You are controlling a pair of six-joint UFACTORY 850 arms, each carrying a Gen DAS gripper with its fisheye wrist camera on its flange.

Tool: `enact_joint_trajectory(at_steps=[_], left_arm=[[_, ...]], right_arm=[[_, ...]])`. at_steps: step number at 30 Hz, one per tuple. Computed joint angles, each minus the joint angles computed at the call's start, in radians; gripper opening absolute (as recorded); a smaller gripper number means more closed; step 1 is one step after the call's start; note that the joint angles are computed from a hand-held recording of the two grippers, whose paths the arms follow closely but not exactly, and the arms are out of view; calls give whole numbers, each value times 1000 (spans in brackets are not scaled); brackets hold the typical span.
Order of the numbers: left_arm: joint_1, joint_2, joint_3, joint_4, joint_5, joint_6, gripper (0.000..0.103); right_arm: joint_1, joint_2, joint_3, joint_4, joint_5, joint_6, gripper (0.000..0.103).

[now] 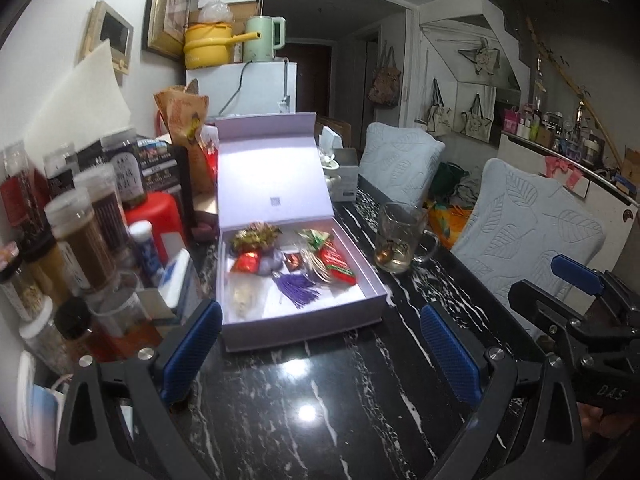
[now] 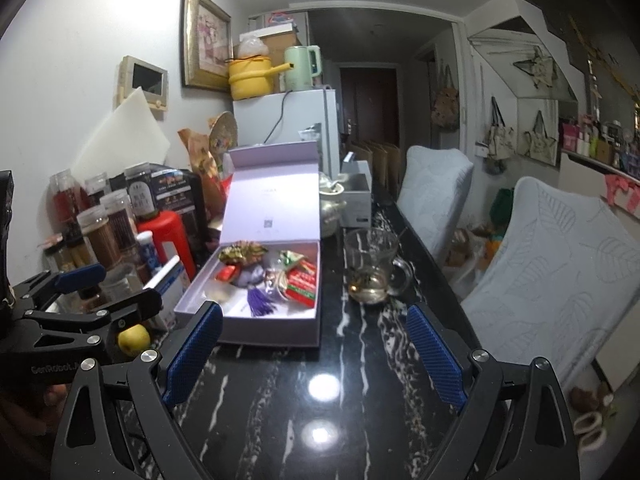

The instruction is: Organize soft objects

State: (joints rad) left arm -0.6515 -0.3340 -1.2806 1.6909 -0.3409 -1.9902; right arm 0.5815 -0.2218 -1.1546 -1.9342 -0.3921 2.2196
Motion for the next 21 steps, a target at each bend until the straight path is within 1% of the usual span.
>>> enact_joint_trajectory(at_steps=[3, 7, 13, 21], left_arm=[[2, -9, -3, 12, 12, -18, 101], [-2, -19, -10, 10, 9, -20, 101], [-5, -36, -28, -42, 5, 36, 101], [-7, -40, -33, -53, 1, 45, 101]], right_arm=[[-2, 1, 12, -21, -5, 26, 94], [-6, 1, 17, -19, -2, 29, 94], [-15, -1, 23, -25, 5, 41, 94], [-17, -1, 28, -31, 6, 52, 94]])
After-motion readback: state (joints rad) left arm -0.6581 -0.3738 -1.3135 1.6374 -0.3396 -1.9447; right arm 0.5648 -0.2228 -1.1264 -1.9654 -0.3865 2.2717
